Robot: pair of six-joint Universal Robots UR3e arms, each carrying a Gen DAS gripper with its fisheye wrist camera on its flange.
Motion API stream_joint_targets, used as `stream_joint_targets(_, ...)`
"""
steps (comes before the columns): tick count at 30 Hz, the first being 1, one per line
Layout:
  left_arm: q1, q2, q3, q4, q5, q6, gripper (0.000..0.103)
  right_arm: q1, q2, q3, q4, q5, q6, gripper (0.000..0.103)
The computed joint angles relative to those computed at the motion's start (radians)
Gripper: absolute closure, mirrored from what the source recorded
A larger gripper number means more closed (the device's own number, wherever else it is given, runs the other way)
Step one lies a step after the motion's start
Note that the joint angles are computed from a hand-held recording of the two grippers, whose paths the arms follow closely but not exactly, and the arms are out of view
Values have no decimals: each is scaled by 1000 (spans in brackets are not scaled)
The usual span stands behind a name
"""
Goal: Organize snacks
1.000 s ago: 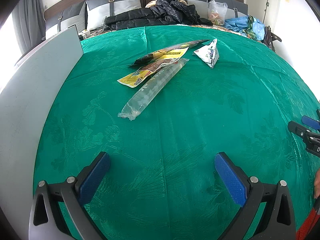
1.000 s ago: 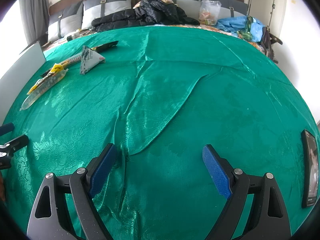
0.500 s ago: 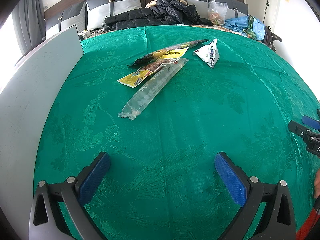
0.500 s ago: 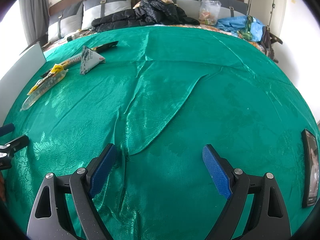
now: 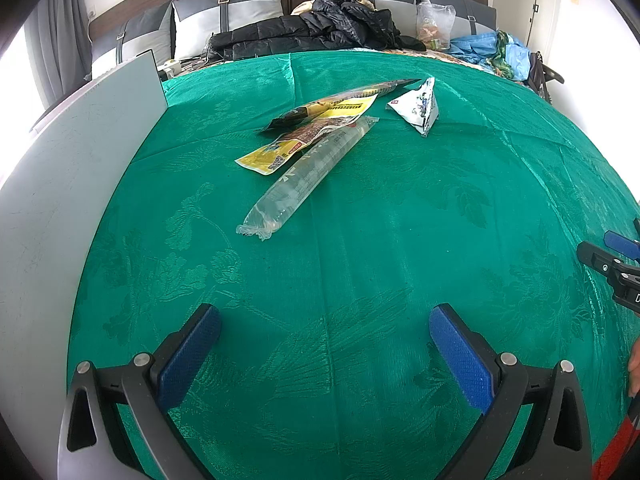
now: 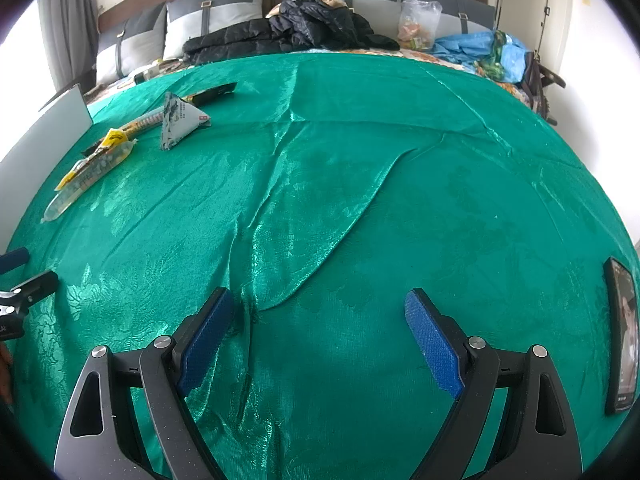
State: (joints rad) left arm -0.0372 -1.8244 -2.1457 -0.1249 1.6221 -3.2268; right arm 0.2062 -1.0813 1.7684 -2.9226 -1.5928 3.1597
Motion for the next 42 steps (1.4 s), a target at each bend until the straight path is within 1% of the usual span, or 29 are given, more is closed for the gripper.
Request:
stream_joint_targets(15, 0, 3, 5, -12, -1, 2, 0, -2, -1, -1, 4, 1, 0, 13)
stream_joint_targets(16, 7, 6, 14, -41, -13, 17, 0, -2, -2, -1, 5, 1, 1, 13)
stream_joint_targets(17, 24, 21, 51, -135, -41, 48, 0, -2, -1, -1, 5, 1, 0, 14)
stream_joint_targets(18, 42, 31, 69, -184, -61, 65, 0, -2, -1, -1, 5, 1, 0, 13)
stream_joint_targets(22, 123, 50, 186, -299, -137, 112, 1, -2, -3, 0, 6, 2, 1, 13)
stream_joint_targets(23, 152, 27, 265, -365, -178, 124, 1, -2, -1, -1, 5, 2, 1, 13)
stream_joint_targets(24, 163, 4, 325, -421, -198, 131, 1, -2, -1, -1, 5, 2, 1, 13)
stream_joint_targets(25, 168, -49, 426, -502, -209, 151, 1, -2, -2, 0, 5, 2, 1, 13)
stream_joint_targets(26, 162, -92, 499, -551, -197, 169, 1, -2, -1, -1, 6, 1, 1, 13)
stream_joint_targets(28, 132, -211, 672, -630, -130, 208, 1, -2, -2, 0, 6, 1, 2, 13)
stream_joint_targets(30, 114, -300, 791, -669, -81, 221, 5, -2, -1, -1, 6, 1, 1, 13)
stream_joint_targets(31, 117, -330, 834, -688, -81, 219, 12, -2, -3, 0, 7, 1, 2, 13)
stream_joint_targets(32, 129, -351, 863, -708, -105, 212, 21, -2, -3, 0, 7, 1, 2, 13)
stream_joint_targets(33, 158, -354, 861, -721, -182, 206, 29, -3, -1, -1, 6, 1, 1, 13)
stream_joint_targets(34, 190, -352, 851, -732, -273, 199, 46, -3, -2, -1, 7, 1, 1, 13)
stream_joint_targets(35, 197, -336, 819, -697, -287, 187, 63, -3, -3, 0, 7, 1, 1, 13)
stream_joint_targets(36, 210, -323, 799, -691, -329, 183, 74, -3, -2, -1, 7, 2, 1, 13)
stream_joint_targets(37, 222, -305, 775, -692, -369, 171, 80, -3, -2, -1, 8, 2, 1, 13)
stream_joint_targets(38, 229, -279, 736, -684, -388, 157, 82, -3, -2, -1, 7, 1, 1, 13)
stream_joint_targets(40, 243, -200, 604, -636, -443, 128, 85, -3, -3, 0, 8, 2, 1, 13)
stream_joint_targets(42, 242, -112, 468, -611, -487, 111, 85, -3, -2, -1, 7, 2, 2, 13)
